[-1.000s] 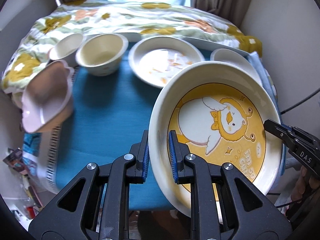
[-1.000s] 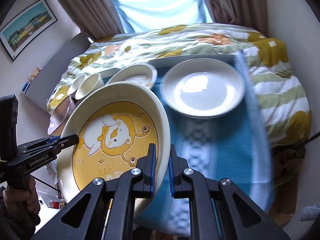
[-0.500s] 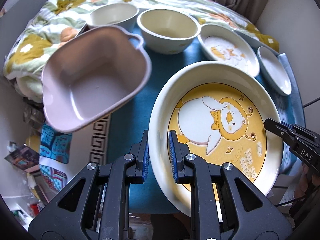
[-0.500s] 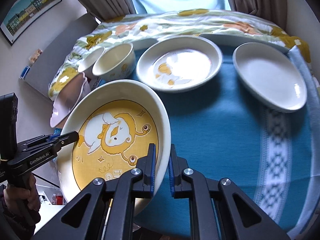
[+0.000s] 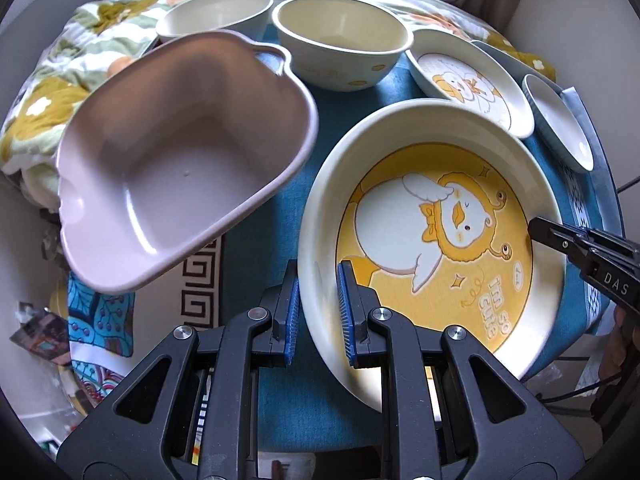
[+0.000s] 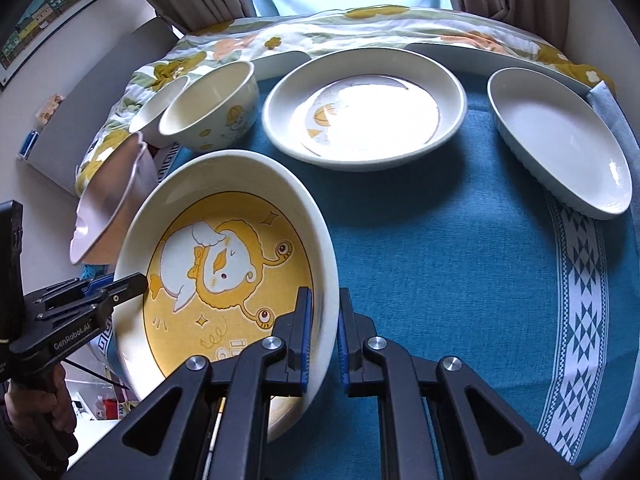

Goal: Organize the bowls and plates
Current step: 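Lift the lion plate with both grippers and carry it toward the table edge, then lower the lion plate onto the cloth and open both grippers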

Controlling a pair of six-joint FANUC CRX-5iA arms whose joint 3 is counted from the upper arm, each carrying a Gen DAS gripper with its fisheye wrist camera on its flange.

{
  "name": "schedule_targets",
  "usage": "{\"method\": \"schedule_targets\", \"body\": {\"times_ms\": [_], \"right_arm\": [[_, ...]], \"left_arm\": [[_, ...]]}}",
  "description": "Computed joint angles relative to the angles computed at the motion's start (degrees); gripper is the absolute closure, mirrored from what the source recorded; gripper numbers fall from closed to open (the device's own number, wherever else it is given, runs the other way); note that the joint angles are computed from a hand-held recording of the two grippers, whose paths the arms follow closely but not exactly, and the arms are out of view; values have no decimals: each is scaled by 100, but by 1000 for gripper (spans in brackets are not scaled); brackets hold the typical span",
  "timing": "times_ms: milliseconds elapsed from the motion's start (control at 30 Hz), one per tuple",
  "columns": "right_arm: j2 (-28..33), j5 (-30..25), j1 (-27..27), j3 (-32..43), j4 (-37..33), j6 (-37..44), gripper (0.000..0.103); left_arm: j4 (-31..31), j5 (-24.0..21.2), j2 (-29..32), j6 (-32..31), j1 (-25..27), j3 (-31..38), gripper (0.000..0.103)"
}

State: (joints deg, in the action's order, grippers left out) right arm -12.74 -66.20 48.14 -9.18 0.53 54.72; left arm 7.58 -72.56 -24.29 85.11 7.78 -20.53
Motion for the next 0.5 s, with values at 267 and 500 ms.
{"method": "schedule_targets", "body": {"times_ms": [267, 500], "right_arm": [[8, -34, -62, -75, -85, 44, 92], [107, -89, -10, 13, -16, -100, 92]], "left_arm": [[-179, 70, 40, 76, -198, 72, 88], [-296, 40, 55, 285, -289, 119, 86]]}}
